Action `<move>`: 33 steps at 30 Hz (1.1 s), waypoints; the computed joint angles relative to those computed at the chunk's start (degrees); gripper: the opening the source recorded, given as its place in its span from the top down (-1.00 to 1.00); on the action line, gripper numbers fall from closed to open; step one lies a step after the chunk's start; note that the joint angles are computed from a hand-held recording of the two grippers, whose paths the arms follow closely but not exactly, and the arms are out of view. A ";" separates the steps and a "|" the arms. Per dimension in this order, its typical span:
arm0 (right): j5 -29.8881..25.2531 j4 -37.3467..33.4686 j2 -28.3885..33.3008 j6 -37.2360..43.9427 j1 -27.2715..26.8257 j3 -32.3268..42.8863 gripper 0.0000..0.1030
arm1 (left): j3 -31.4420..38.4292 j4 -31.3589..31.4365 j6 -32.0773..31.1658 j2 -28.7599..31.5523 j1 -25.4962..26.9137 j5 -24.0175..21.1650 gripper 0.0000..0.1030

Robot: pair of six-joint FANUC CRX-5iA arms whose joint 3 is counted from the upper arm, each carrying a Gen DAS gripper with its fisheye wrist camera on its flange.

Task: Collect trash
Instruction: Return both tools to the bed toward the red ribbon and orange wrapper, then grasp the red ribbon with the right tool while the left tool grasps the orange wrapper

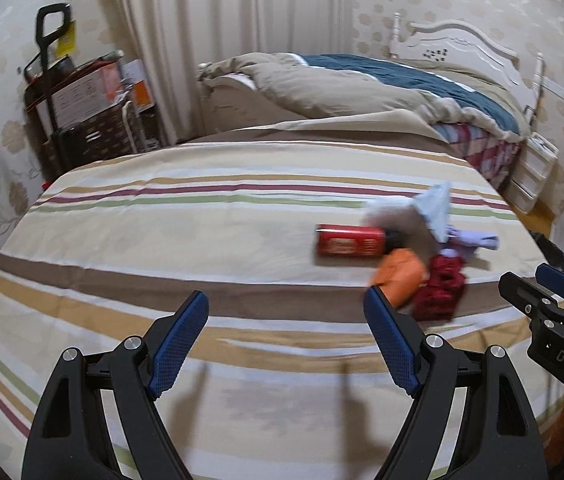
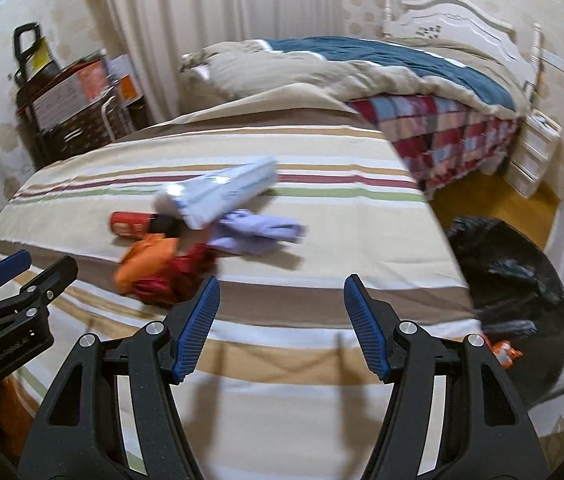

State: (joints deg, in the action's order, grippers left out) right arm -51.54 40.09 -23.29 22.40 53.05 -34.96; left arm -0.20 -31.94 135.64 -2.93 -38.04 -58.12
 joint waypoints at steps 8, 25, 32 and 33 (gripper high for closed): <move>1.58 -1.44 4.72 1.54 1.30 3.40 -0.22 | -3.00 0.65 0.95 -2.52 3.28 -0.14 -0.54; -1.74 -3.76 6.87 2.19 0.98 4.81 -0.22 | -5.07 3.17 -0.31 -3.76 5.48 1.69 -0.54; 0.11 -4.66 7.87 4.80 0.66 5.59 -0.13 | -4.55 2.31 -0.40 -3.17 4.80 1.57 -0.54; 0.30 -4.47 8.13 5.19 0.77 5.64 0.02 | -4.40 2.22 -0.36 -3.05 4.66 1.49 -0.54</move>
State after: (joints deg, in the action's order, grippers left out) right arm -51.24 35.62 -15.16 27.59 53.82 -29.33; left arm -4.61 -29.72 135.28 -5.98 -33.38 -56.62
